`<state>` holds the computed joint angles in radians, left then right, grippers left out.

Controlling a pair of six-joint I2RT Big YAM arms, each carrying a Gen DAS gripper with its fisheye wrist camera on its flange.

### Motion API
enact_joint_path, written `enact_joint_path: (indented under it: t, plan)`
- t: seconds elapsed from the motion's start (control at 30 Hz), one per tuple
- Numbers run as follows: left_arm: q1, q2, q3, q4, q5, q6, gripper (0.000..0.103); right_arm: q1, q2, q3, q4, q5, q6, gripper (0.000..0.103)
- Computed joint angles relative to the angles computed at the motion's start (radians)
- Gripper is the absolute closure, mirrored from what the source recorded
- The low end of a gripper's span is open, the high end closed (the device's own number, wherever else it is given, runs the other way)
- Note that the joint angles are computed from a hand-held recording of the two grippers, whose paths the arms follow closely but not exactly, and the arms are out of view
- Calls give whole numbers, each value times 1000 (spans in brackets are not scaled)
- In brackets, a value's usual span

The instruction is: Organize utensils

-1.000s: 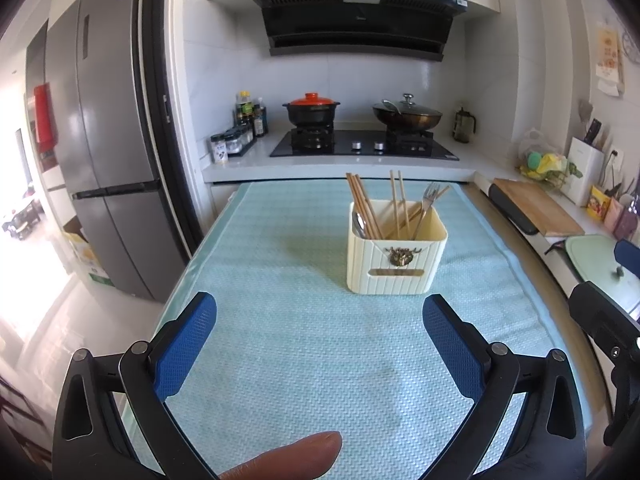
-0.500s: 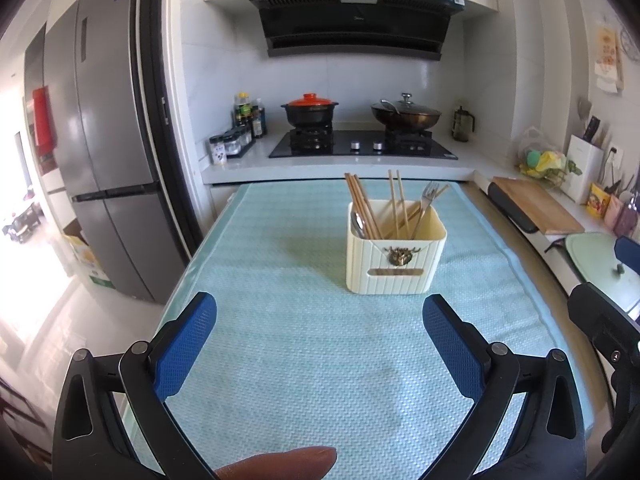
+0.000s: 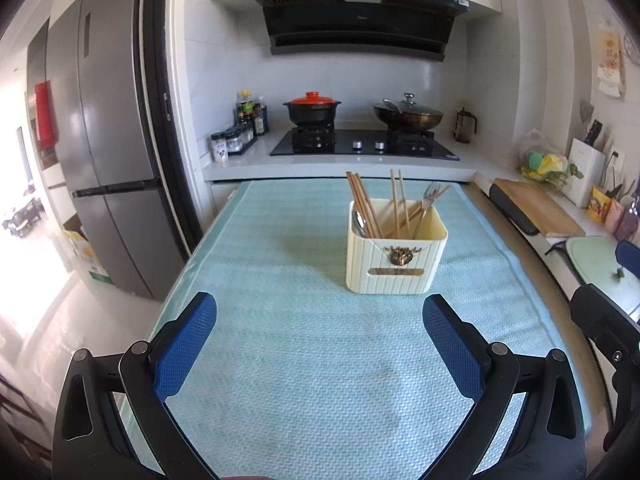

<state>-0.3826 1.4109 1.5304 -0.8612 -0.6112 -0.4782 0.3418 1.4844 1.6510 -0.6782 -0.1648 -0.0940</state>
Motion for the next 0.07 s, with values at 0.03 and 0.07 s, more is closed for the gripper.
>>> enact_joint_path:
  t: [0.03,0.07]
  plan:
    - [1,0,-1,0,4,-1,0,-1,0,2,-2,-1,0,0]
    - [1,0,-1,1,1,2,0,-2,0,1,-2,-2,0,0]
